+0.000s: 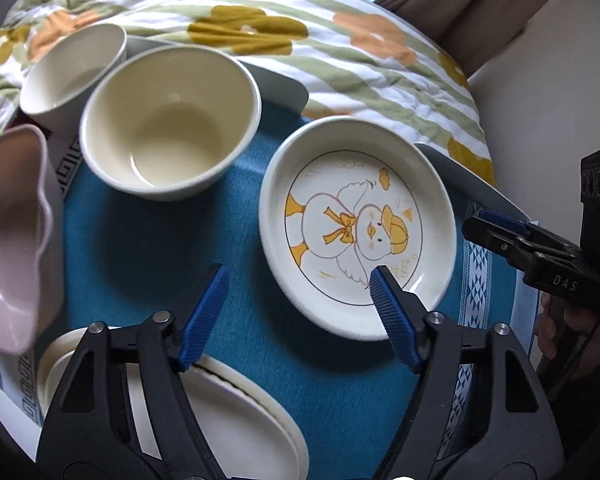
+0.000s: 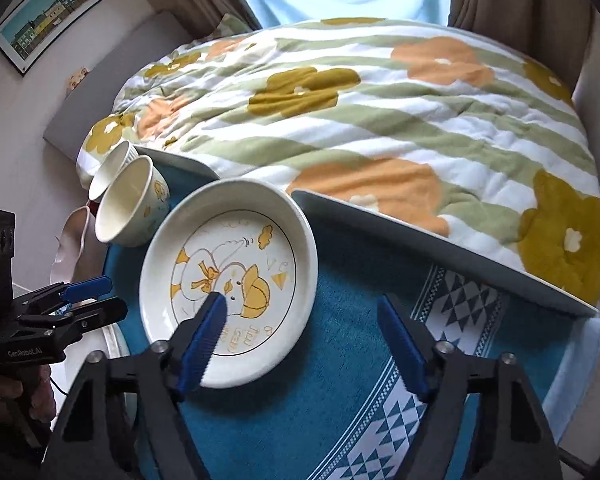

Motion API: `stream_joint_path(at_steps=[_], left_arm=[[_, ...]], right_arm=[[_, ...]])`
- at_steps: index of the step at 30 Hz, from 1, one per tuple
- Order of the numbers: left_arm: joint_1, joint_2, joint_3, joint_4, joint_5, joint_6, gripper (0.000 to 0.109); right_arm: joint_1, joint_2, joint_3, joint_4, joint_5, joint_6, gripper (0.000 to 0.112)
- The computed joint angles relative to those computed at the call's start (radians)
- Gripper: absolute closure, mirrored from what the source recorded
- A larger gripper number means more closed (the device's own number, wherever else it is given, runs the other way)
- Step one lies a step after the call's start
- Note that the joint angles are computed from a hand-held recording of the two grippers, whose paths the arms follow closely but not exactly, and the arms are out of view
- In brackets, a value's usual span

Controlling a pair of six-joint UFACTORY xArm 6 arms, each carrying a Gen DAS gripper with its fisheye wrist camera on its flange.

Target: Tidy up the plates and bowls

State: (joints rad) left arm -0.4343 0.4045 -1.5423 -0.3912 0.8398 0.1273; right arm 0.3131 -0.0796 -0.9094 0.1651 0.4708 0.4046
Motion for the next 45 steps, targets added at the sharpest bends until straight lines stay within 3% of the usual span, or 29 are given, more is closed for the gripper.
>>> stream_joint_path(at_steps=[2, 7, 10, 12, 16, 26, 34, 39, 45], left_arm=[[-0.009, 0.04, -0.027, 0.014, 0.011, -0.036, 0.056], [-0.021, 0.076, -0.044, 0.04, -0.003, -0.088, 0.064], [-0.022, 0.088, -0.05, 0.046, -0.008, -0.11, 0.072], [-0.022, 0.09, -0.051, 0.047, -0.017, -0.116, 0.086], [-0.023, 0.092, -0.048, 0.054, -0.025, -0.129, 0.088], [-0.038, 0.046, -0.014, 0.121, -0.066, -0.13, 0.088], [-0.019, -0.077, 0.061, 0.104, -0.097, -0.022, 0.088], [0.024, -0.194, 0.131, 0.035, -0.082, 0.125, 0.088], [0.111, -0.306, 0.199, -0.071, -0.006, 0.342, 0.088]], right_arm=[[-0.01, 0.036, -0.004, 0.112, -0.019, -0.113, 0.059], [-0.015, 0.093, -0.027, 0.263, -0.034, -0.303, 0.078], [-0.014, 0.117, -0.044, 0.327, -0.033, -0.381, 0.08], [-0.013, 0.125, -0.049, 0.364, -0.045, -0.424, 0.087], [-0.014, 0.145, -0.064, 0.417, -0.046, -0.485, 0.098], [0.0, 0.124, -0.05, 0.399, -0.067, -0.476, 0.098], [0.047, 0.018, -0.006, 0.138, -0.107, -0.208, 0.098], [0.109, -0.06, -0.023, -0.17, -0.046, 0.146, 0.098], [0.241, -0.092, -0.086, -0.493, 0.077, 0.579, 0.098]])
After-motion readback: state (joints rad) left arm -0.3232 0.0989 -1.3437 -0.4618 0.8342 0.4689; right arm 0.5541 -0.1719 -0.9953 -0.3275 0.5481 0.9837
